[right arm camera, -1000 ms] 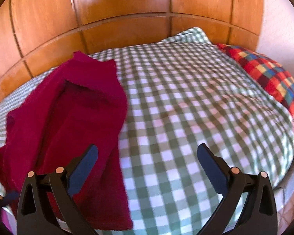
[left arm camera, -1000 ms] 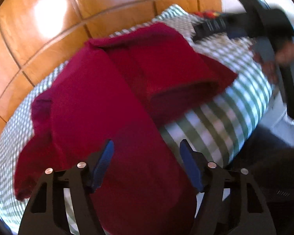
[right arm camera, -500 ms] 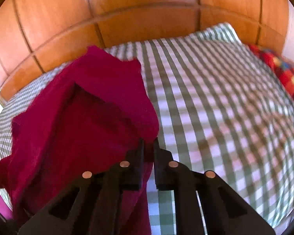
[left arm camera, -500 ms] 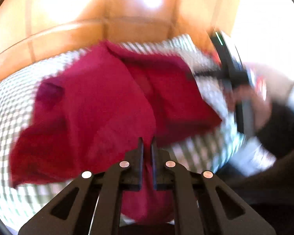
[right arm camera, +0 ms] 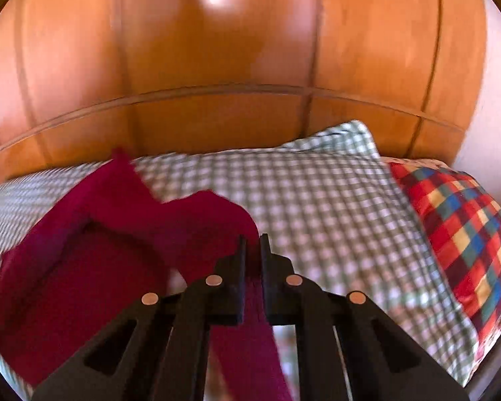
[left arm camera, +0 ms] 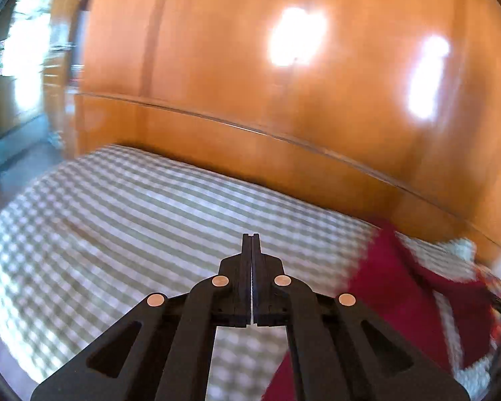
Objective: Fold small clothes
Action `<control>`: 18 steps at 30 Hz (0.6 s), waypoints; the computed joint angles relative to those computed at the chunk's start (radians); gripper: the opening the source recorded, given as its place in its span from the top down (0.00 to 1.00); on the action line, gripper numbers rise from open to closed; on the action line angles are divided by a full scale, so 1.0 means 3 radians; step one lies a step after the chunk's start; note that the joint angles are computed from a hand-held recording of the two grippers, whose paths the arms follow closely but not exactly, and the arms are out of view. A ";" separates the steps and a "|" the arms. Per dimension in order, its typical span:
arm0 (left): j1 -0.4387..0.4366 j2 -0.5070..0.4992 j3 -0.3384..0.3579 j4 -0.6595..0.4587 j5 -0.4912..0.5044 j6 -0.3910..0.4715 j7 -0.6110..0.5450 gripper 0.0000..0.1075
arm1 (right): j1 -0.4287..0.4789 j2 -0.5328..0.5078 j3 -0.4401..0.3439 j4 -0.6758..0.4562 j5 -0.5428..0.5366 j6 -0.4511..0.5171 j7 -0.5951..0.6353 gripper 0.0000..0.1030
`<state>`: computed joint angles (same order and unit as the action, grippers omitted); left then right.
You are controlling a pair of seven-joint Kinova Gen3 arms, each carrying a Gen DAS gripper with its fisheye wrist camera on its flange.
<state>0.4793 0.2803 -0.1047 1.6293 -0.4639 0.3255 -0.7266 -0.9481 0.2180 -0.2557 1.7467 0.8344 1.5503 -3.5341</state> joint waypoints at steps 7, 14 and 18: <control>-0.0602 0.0152 0.0590 -0.0194 0.0136 0.0113 -0.0415 1.00 | 0.0715 0.0003 0.0327 -0.0030 -0.0202 -0.0097 0.0531 0.94; -0.0808 0.0462 0.1542 -0.0191 0.0136 -0.0017 -0.1364 0.20 | 0.0970 0.0201 0.0470 0.0027 -0.0373 -0.0345 0.0629 0.29; -0.0892 0.0853 0.2030 -0.0521 0.0217 0.0234 -0.1904 0.17 | 0.0757 0.0189 0.0357 0.0113 -0.0364 -0.0290 0.0446 0.21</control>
